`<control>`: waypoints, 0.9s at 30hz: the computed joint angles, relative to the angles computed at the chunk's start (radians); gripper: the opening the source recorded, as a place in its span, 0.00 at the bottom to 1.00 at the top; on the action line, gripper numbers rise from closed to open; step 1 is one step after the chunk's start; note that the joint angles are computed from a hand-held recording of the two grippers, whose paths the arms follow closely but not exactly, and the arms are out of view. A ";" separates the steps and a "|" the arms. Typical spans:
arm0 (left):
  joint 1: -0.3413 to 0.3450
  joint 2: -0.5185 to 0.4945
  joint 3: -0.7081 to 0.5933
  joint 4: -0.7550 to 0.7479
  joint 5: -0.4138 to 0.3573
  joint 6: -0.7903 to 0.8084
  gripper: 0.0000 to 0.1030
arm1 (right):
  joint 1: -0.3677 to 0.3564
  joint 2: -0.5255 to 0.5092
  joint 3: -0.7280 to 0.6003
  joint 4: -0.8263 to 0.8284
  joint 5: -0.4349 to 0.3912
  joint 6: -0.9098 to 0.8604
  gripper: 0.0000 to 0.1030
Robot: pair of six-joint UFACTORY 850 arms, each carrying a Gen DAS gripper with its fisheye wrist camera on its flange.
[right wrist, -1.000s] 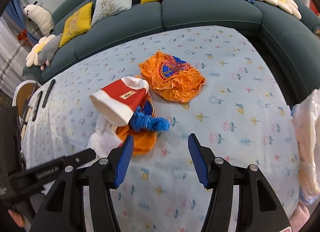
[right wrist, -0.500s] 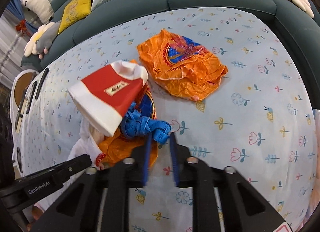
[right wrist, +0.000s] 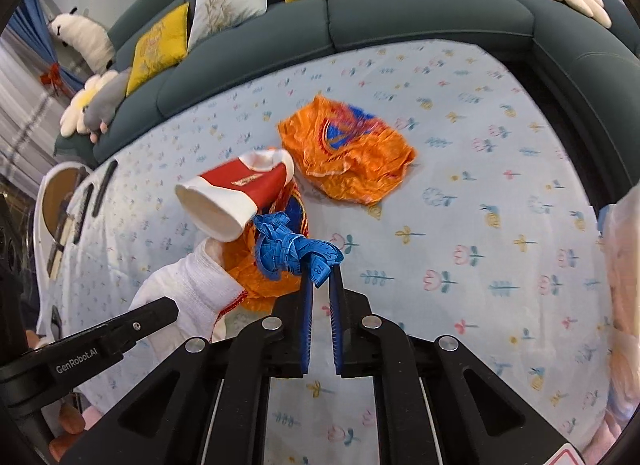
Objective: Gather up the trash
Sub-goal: 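Carry the socks and blue strap into the trash bin and release both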
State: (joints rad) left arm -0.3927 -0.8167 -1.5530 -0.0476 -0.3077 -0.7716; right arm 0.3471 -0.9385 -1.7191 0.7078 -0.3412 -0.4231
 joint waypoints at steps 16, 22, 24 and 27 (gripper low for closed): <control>-0.142 0.076 -0.062 0.399 -0.054 -0.312 0.06 | -0.099 0.293 0.322 0.737 0.140 -0.709 0.08; -0.203 0.050 -0.154 0.463 -0.099 -0.325 0.06 | -0.158 0.384 0.420 1.054 0.135 -1.029 0.08; -0.219 0.038 -0.185 0.469 -0.112 -0.316 0.07 | -0.183 0.413 0.452 1.145 0.127 -1.121 0.08; -0.246 0.010 -0.247 0.463 -0.137 -0.286 0.07 | -0.219 0.449 0.495 1.246 0.115 -1.223 0.08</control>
